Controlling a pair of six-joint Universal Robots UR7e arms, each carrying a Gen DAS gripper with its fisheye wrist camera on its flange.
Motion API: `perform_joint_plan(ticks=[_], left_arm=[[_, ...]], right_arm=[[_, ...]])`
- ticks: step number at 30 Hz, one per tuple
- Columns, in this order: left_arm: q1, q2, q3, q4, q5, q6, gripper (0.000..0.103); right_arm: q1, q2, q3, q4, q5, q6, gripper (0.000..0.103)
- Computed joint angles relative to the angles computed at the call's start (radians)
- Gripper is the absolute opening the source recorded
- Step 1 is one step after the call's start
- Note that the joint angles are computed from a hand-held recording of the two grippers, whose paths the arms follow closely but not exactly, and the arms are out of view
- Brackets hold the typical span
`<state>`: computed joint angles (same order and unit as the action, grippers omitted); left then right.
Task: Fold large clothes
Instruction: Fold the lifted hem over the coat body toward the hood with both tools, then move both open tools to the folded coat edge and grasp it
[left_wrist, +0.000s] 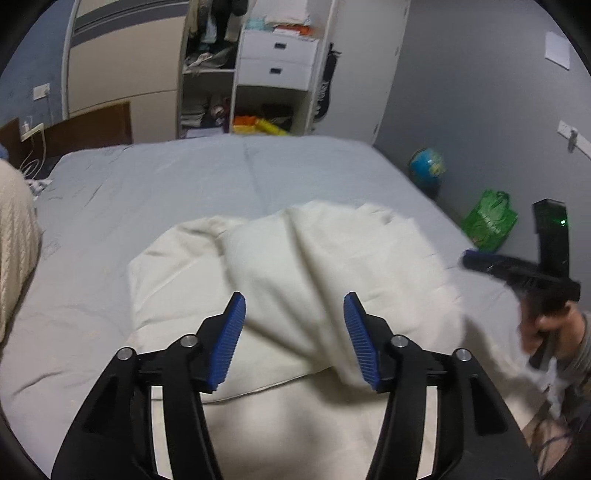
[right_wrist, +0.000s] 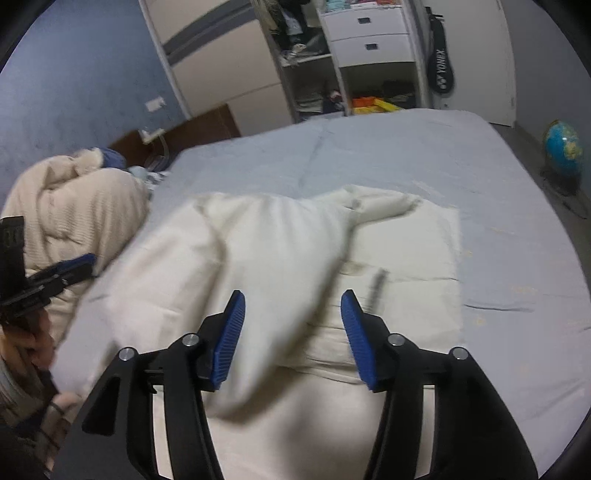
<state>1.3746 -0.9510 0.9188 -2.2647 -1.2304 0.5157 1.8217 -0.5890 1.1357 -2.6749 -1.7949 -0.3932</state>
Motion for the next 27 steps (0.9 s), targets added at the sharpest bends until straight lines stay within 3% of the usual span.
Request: perform_joint_plan(ticks=[3,6,8,12,19,26,27], left_arm=[[-0.027,-0.010,0.057,-0.018,0.023,0.012,0.054],[-0.040,0.000,0.111,-0.020,0.136,0.023,0.037],[-0.033,0.022,0.111,0.023,0.195,-0.001,0.032],[-0.005,0.039,0.135,0.057,0.263,-0.036,0.031],[0.042,0.030,0.172,0.054,0.239,-0.067,0.031],[0.051,0.031,0.140,0.089,0.215,-0.087,0.034],[0.052,0.019,0.147,0.095,0.203,-0.093,0.038]], right_arm=[[0.018,0.011,0.005,0.010,0.033,-0.004,0.052],[0.027,0.022,0.025,0.015,0.013,-0.011,0.052],[0.025,0.049,0.015,0.049,-0.029,-0.002,0.051],[0.011,0.083,0.031,0.074,-0.125,0.020,0.051],[-0.026,0.070,0.145,-0.035,-0.103,0.094,0.051],[-0.023,0.059,0.170,-0.058,-0.100,0.109,0.051],[-0.022,0.051,0.179,-0.060,-0.098,0.111,0.051]])
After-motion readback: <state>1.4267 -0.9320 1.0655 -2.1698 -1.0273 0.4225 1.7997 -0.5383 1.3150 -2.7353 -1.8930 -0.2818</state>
